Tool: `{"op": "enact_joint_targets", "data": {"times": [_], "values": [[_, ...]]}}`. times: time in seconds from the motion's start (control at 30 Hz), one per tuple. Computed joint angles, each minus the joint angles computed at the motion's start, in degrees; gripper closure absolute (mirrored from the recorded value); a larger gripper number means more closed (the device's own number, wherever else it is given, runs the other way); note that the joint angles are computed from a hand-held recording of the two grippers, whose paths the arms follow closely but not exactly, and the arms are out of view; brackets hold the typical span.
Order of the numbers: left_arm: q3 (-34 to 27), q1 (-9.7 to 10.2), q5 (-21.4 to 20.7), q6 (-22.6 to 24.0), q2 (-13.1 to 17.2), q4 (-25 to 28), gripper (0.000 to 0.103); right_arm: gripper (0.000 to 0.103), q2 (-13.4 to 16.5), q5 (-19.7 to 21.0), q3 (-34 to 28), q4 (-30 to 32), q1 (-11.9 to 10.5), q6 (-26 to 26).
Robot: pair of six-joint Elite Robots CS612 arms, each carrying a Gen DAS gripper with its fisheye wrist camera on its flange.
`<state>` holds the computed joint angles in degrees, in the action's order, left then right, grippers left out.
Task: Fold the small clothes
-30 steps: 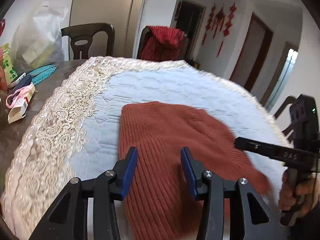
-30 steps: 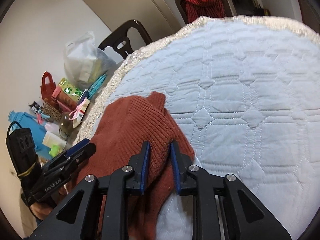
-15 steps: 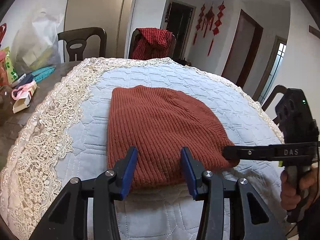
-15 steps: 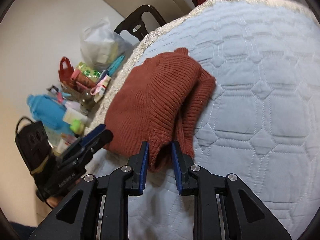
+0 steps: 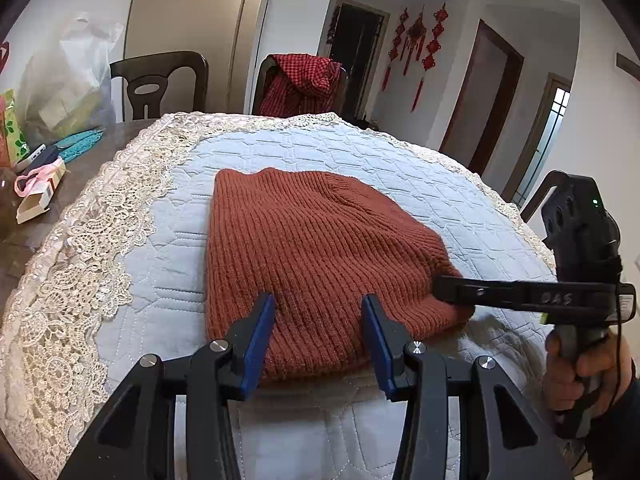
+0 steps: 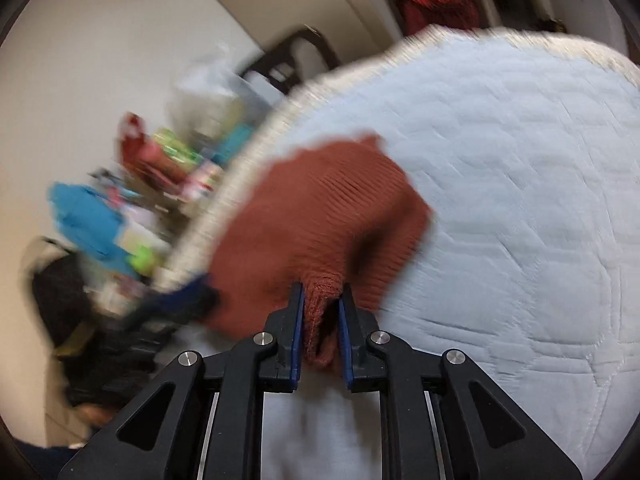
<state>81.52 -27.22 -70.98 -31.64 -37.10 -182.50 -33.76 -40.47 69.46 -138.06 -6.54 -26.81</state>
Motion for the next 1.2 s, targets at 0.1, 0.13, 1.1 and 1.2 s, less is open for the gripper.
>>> {"op": "enact_joint_targets", "data": {"times": [0.1, 0.13, 1.1, 1.2], "values": [[1.0, 0.18, -1.1, -1.5, -0.9, -0.4, 0.055, 0.084, -0.9, 0.2, 1.2, -0.2, -0.4, 0.3], [1.3, 0.3, -1.5, -1.9, -1.1, -0.7, 0.055, 0.083, -1.6, -0.7, 2.1, -0.9, -0.4, -0.5], [-7.8, 0.95, 5.4, 1.7, 3.0, 9.8, 0.055, 0.08, 2.8, -5.8, -3.2, -14.1, 2.0, 6.4], [-7.6, 1.19, 4.5, 1.2, 2.9, 9.4, 0.055, 0.08, 2.7, -5.6, -3.2, -13.2, 1.8, 5.8]]}}
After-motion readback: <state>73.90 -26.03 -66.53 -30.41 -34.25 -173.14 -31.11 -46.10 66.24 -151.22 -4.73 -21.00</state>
